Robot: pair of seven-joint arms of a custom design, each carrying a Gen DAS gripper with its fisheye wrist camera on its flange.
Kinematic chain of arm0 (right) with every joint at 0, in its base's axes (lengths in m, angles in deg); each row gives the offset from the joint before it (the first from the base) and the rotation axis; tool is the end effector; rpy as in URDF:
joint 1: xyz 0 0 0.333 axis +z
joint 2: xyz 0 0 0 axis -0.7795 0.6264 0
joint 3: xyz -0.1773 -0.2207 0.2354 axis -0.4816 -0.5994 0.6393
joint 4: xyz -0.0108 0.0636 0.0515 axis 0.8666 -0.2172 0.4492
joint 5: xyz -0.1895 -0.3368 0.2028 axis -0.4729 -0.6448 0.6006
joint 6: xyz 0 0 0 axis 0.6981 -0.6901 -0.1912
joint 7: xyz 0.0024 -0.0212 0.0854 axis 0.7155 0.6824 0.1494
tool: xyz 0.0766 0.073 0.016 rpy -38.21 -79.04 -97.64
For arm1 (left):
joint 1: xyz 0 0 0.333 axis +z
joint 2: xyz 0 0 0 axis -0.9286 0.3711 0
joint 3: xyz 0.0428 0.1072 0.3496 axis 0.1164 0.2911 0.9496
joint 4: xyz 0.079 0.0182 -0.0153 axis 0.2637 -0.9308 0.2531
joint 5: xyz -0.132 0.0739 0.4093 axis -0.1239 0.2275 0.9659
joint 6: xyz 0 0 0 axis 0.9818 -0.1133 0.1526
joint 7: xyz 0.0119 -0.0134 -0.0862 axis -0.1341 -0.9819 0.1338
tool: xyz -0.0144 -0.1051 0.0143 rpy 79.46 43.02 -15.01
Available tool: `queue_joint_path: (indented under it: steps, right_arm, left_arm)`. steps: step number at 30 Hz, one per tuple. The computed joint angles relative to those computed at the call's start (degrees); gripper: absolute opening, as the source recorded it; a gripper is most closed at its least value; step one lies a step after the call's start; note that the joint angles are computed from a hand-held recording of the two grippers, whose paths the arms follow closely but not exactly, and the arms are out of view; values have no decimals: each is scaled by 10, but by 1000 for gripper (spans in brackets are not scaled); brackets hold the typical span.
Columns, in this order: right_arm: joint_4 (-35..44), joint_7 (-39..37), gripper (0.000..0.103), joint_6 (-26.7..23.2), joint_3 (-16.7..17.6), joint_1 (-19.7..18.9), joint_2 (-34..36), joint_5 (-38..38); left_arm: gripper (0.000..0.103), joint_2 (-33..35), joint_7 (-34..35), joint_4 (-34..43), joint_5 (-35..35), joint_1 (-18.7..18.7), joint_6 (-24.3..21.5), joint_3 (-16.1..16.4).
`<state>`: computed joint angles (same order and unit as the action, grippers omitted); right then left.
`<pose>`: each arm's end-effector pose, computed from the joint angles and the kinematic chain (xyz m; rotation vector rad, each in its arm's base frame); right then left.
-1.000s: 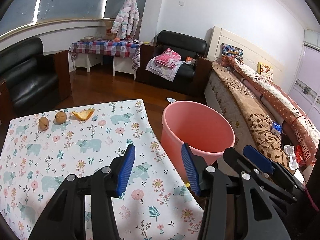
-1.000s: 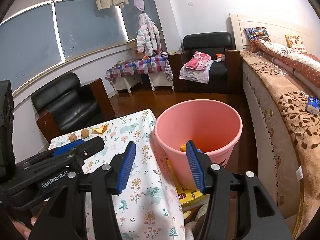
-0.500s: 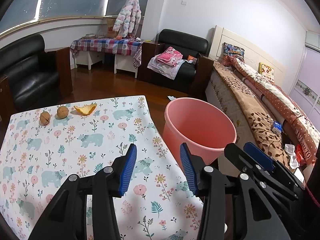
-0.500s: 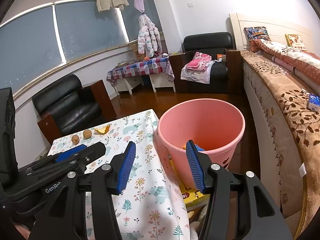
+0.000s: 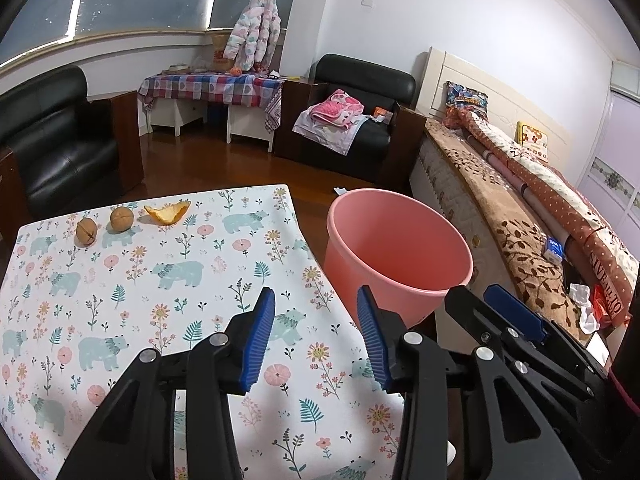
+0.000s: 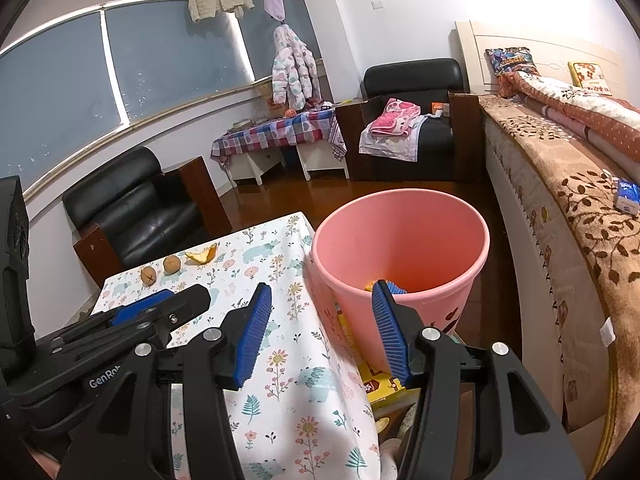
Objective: Collect trash
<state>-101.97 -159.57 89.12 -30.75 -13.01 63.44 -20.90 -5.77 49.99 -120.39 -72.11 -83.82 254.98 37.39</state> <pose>0.5360 0.4802 0.5361 -1.2566 1.8290 -0.8085 0.6170 -0.3571 0.5477 -1.4391 2.1476 -1.1712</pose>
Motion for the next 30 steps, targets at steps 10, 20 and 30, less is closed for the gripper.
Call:
queue_joint_path:
  steps: [10,20,30]
  right_arm:
    - [-6,3,53,5,0,-2,-2,3]
    - [-6,1,53,8,-1,-3,-2,7]
    - [-11,3,53,10,-1,-4,-4,8]
  left_arm:
    - [40,1,2,0,-2,0,-1,0]
    - [40,2,-1,-1,0,0,2,0]
    - [40,2,0,-1,-1,1,0,-1]
